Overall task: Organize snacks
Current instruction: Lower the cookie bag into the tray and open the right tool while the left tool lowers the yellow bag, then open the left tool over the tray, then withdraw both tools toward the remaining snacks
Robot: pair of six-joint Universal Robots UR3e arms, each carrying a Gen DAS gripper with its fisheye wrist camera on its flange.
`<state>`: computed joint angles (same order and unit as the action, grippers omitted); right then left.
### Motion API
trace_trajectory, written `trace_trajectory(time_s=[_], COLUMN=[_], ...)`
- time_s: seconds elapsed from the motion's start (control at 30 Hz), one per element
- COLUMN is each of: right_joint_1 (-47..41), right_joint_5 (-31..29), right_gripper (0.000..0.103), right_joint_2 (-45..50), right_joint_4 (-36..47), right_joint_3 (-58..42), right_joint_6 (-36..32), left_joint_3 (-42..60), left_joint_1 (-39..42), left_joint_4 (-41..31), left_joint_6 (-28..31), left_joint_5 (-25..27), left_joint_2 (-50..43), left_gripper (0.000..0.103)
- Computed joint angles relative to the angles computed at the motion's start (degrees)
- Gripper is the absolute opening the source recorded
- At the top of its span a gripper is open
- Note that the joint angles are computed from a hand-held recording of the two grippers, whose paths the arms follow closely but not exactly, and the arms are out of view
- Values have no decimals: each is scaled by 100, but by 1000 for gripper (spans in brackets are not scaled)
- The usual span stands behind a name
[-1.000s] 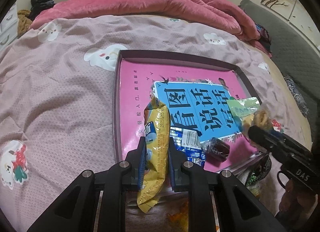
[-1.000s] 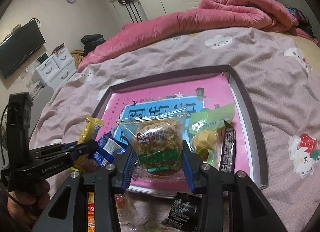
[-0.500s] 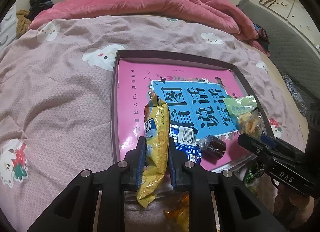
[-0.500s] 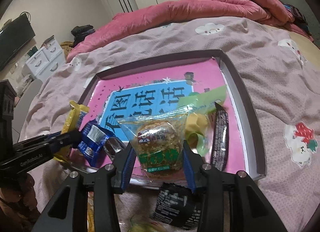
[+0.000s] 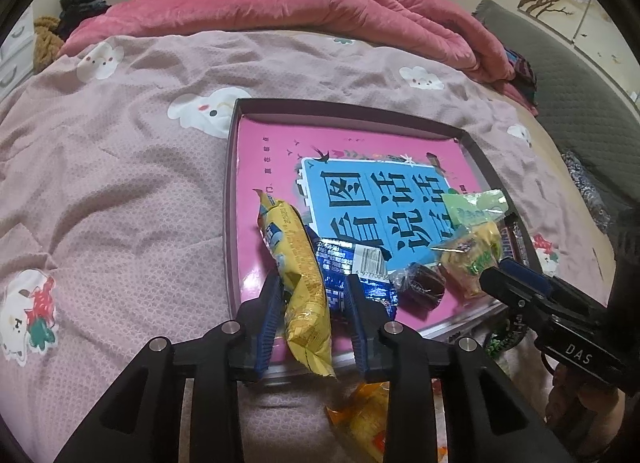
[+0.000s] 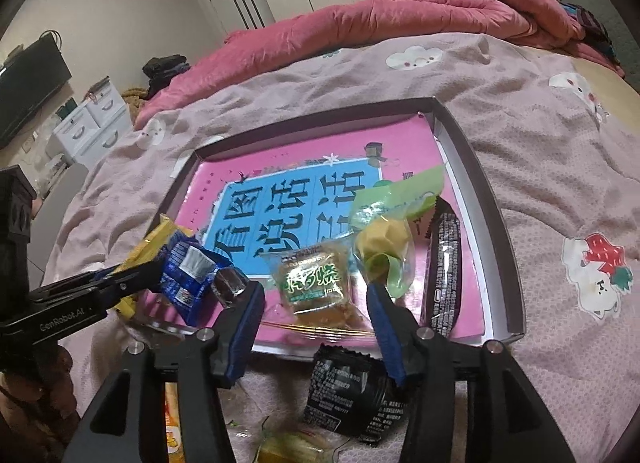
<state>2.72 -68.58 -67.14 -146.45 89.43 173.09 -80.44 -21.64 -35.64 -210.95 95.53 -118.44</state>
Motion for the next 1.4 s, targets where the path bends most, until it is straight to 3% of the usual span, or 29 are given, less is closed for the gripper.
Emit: trace_trajectory(time_s=[0.53,0.9,1.4], right_joint_1=[-314,-605,-736], right_joint_5=[401,517,517], right_gripper=[57,66,66], right_joint_2=[-739,-1215,-1646], right_joint_4=[-278,-304,-278], right_joint_3=[448,805,1266], right_joint_6=[-140,-61,-156], left_joint_3=[-154,-115,-234], left_joint_1=[-122,-284,-521], left_joint_4=[23,-68,-219], left_joint_6=[-46,-82,-192], left_joint_5=[194,319,315], left_joint_2=[475,716,915], left_gripper=[54,65,66])
